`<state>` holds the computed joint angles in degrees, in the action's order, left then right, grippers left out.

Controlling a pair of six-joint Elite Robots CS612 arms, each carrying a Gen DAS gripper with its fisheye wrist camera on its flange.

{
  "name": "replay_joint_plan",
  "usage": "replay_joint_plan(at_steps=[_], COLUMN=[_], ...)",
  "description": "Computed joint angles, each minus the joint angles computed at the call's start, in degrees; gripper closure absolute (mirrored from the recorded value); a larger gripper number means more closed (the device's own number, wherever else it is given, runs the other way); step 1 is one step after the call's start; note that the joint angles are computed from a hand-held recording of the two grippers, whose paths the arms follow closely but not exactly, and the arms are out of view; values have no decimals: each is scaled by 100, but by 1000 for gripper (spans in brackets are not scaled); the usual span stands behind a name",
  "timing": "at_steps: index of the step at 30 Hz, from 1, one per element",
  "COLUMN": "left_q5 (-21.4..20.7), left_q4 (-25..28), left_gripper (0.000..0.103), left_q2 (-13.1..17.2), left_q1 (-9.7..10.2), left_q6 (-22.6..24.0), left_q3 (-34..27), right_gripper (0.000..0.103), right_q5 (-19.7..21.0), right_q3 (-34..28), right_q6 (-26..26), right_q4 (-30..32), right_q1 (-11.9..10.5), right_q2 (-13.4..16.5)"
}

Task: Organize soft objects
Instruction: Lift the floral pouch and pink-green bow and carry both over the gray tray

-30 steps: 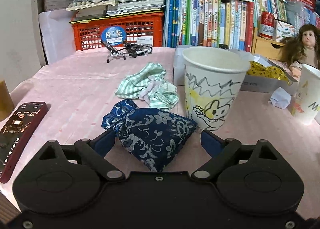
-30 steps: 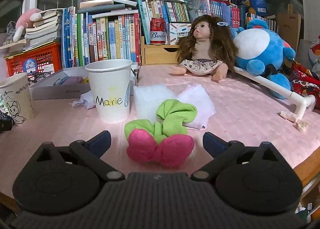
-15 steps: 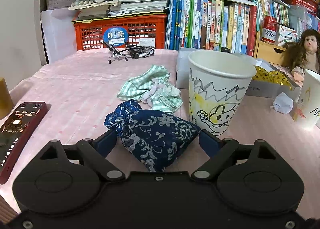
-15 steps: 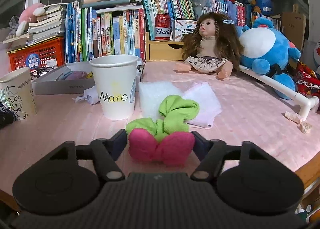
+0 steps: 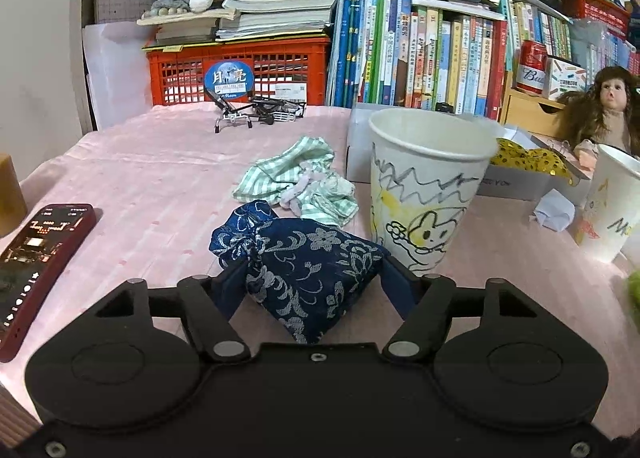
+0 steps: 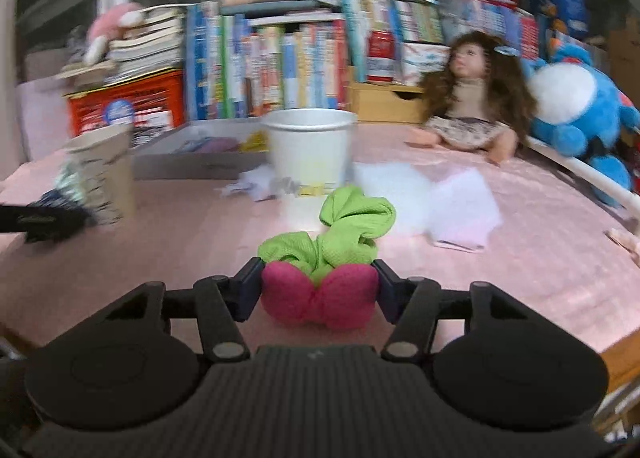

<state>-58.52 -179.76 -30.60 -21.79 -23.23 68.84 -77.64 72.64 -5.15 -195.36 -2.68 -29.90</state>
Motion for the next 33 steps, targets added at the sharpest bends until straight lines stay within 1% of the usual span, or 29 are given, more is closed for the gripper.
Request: replay_joint_plan(at_steps=[2,3,4,8,13,19,25,30,33], left_q5=[-4,8,25,-31,-46,-33,-136,-209,-284], left_q4=[-94,-140,-175,-267,-490,-874,-1184,-1468,-1487], left_gripper=[41,50,53,58,60,61,62,62,62], left_q2=[-25,-37,-48,-96,-171,-331,-505,-601,-653], left_q1=[-20,-35,-48,-86,-131,-167,-177,-174,-154], left_q6=[88,140,195,361,472,670,823,1038,1164], left_q3=[63,92,118,204,344,559,722,728,652], right_gripper=[42,43,43,44,45,46,49,50,50], right_q5=[197,285,351,553,706,881,1096,1227,1239], right_q3=[11,14,13,-11,-22,-16,-37,-128,-244], right_q6=[-75,-96,-112,-175,-169,-162,-93,66,110], right_q4=[-6,-14,-28,-51,-116,-257,-499,-742,-859], right_q1=[4,6,8,19,14,0,-23,-48,-51], right_q2=[-9,-11,-11,-8,-21,-50,-71,-76,-58])
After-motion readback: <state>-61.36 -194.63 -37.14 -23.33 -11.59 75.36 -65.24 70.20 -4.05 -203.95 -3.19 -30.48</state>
